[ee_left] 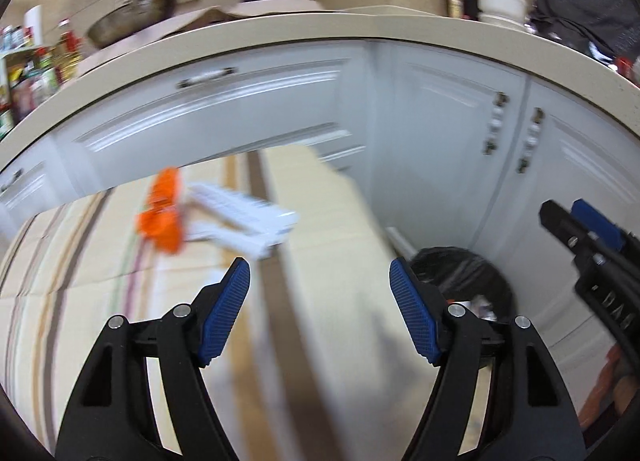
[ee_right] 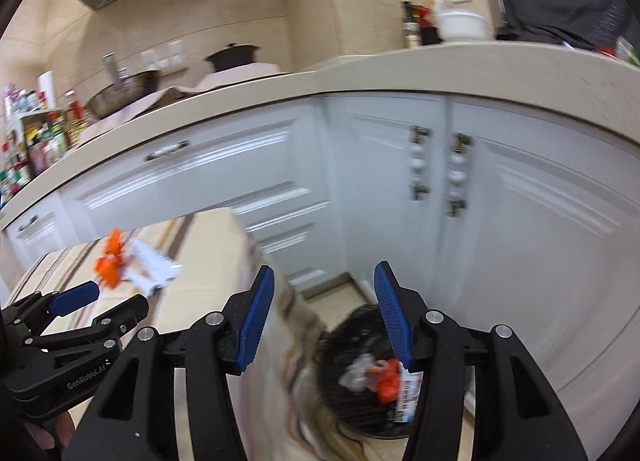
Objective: Collect trash
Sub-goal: 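Grasp the white toothpaste tube with the left tool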
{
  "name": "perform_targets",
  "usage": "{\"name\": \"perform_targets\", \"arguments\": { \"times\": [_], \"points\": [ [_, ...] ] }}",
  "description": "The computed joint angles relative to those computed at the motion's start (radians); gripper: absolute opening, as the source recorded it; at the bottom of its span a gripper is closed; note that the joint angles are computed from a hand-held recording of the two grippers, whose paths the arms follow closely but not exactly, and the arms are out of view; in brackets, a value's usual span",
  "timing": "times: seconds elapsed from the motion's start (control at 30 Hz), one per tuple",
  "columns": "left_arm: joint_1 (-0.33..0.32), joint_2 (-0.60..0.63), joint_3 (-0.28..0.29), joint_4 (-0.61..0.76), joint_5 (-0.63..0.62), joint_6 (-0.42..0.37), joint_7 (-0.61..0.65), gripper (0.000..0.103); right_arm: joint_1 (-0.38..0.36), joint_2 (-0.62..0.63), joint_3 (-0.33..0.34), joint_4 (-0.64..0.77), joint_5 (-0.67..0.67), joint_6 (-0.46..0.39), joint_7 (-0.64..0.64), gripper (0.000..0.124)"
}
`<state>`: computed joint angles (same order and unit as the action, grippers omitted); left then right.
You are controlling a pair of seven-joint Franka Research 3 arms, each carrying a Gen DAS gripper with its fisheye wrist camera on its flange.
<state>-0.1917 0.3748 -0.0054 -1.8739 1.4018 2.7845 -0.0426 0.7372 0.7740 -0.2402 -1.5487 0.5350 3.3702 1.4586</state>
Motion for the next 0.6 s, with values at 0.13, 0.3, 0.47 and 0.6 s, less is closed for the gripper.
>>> {"name": "perform_targets", "arguments": {
  "times": [0.13, 0.3, 0.47, 0.6],
  "points": [
    [0.031, -0.073, 0.014, -0.105, 0.041, -0.021, -0.055, 0.071, 0.011, 0.003, 0.033, 0.024, -0.022, -0.01, -0.007, 0.052],
    [0.093, -0.112, 0.001, -0.178, 0.062, -0.011, -0.098, 0.071, 0.047, 0.016, 0.036, 0.052, -0.057, -0.032, -0.007, 0.052],
    [0.129, -0.097, -0.005, -0.181, 0.064, 0.026, -0.097, 0.071, 0.056, 0.032, 0.04, 0.082, -0.094, -0.068, 0.013, 0.052],
    [0.151, -0.064, -0.007, -0.163, -0.021, 0.074, -0.006, 0.071, 0.061, 0.043, 0.03, 0.101, -0.128, -0.092, 0.044, 0.052]
  ]
}}
